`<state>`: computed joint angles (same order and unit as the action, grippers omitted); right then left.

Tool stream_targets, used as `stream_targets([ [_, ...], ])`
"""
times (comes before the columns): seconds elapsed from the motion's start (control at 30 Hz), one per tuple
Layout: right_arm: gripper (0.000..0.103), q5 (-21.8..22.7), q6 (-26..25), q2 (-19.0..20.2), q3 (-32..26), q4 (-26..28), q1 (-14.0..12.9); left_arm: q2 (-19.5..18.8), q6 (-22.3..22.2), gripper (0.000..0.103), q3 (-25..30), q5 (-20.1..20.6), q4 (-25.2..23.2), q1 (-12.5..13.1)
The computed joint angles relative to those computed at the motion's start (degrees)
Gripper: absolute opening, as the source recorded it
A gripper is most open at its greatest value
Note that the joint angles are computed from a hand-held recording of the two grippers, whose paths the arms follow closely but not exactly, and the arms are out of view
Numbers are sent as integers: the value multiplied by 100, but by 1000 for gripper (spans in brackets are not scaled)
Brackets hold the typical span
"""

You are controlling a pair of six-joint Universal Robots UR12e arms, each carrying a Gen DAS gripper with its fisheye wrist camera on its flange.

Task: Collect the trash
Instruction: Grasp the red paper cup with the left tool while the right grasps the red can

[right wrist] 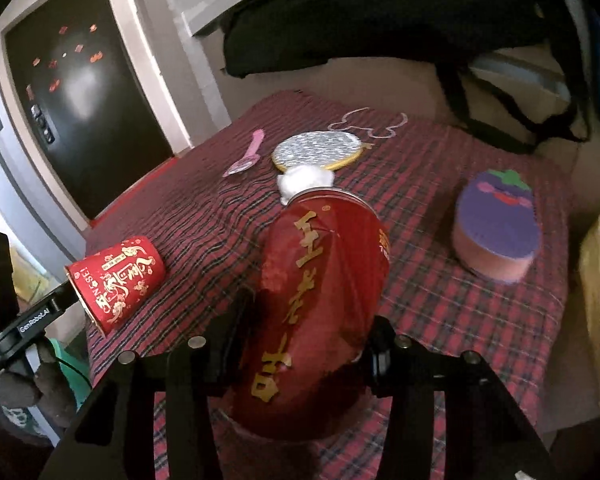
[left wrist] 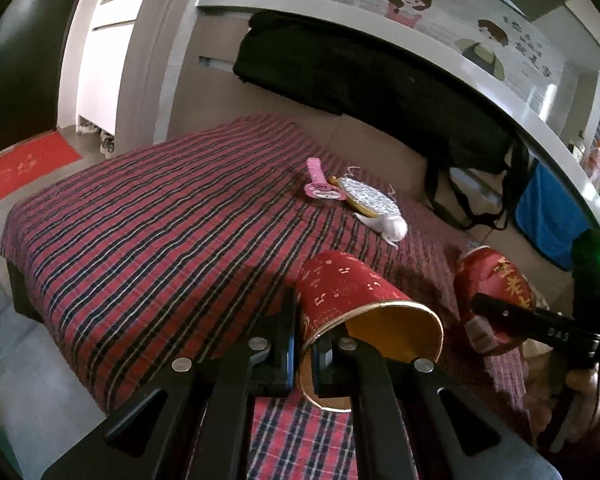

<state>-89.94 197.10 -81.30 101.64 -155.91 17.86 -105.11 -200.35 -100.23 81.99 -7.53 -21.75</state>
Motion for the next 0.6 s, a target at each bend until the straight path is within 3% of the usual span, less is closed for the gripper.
stream_targets([
  [0.3, 45, -147, 121, -314, 331, -473, -124, -65, 536, 4, 376, 322, 60, -302],
  [0.6, 45, -388, -196, -830, 664, -885, -358, -338, 877, 4, 1115, 434, -17, -765],
])
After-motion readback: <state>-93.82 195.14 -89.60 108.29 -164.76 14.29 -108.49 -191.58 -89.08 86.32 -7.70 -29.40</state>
